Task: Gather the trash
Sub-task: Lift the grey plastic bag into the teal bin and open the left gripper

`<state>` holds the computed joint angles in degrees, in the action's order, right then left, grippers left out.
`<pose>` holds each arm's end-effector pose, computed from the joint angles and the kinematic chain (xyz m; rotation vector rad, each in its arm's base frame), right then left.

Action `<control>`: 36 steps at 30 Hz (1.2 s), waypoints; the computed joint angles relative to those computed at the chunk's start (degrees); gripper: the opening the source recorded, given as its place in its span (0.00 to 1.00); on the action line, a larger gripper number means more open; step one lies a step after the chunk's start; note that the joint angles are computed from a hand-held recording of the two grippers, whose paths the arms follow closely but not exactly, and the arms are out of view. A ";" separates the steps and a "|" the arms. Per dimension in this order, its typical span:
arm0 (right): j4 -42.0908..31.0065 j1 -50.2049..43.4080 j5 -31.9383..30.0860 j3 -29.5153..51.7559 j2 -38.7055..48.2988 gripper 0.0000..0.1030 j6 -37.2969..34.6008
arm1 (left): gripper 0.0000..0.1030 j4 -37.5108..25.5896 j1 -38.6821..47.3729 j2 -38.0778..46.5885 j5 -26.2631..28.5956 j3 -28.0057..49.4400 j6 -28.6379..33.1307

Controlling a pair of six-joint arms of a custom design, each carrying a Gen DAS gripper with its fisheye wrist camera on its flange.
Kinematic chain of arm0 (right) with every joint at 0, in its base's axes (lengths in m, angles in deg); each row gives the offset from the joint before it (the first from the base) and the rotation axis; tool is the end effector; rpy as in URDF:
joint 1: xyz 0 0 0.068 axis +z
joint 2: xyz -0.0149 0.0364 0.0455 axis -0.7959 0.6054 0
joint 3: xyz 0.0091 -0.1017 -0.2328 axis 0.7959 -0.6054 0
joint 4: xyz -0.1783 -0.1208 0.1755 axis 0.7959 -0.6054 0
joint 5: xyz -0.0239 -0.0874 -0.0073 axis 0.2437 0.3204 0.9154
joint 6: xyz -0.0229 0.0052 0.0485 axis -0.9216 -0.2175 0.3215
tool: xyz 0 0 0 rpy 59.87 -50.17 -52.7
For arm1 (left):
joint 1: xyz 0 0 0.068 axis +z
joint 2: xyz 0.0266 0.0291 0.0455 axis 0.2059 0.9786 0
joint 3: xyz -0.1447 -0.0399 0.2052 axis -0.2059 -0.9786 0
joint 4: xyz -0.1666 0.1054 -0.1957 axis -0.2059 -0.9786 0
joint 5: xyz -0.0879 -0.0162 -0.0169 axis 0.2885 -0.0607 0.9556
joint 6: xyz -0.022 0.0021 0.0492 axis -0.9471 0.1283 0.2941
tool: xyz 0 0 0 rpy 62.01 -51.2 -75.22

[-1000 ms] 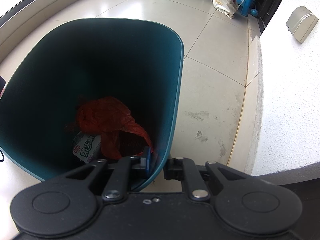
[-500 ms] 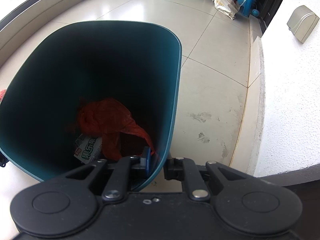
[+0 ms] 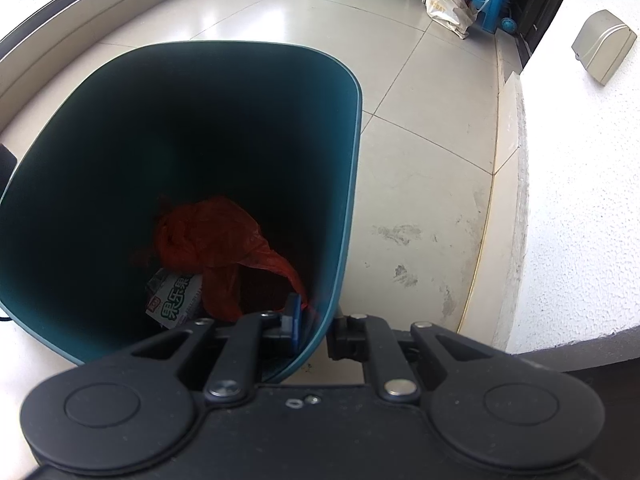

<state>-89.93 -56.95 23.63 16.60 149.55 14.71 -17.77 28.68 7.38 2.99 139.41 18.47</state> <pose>0.2775 -0.0122 0.2826 -0.7943 2.5588 0.1048 0.1895 0.0527 0.2194 -0.8310 2.8940 -0.1815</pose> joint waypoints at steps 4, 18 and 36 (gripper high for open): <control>0.43 -0.12 0.01 -0.15 0.09 0.11 0.02 | 0.51 -7.24 -0.58 -3.04 1.88 9.80 1.04; 0.66 0.31 0.41 -0.60 -0.38 0.10 0.32 | 0.51 -17.80 -12.75 3.30 -2.99 43.19 -0.13; -0.24 -0.20 -0.28 0.49 0.61 0.10 0.76 | 0.51 -9.82 -38.46 23.09 -10.82 42.57 -5.87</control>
<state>-90.17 -57.16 23.35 17.09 150.16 15.46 -27.59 -9.78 30.47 -7.83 181.98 12.61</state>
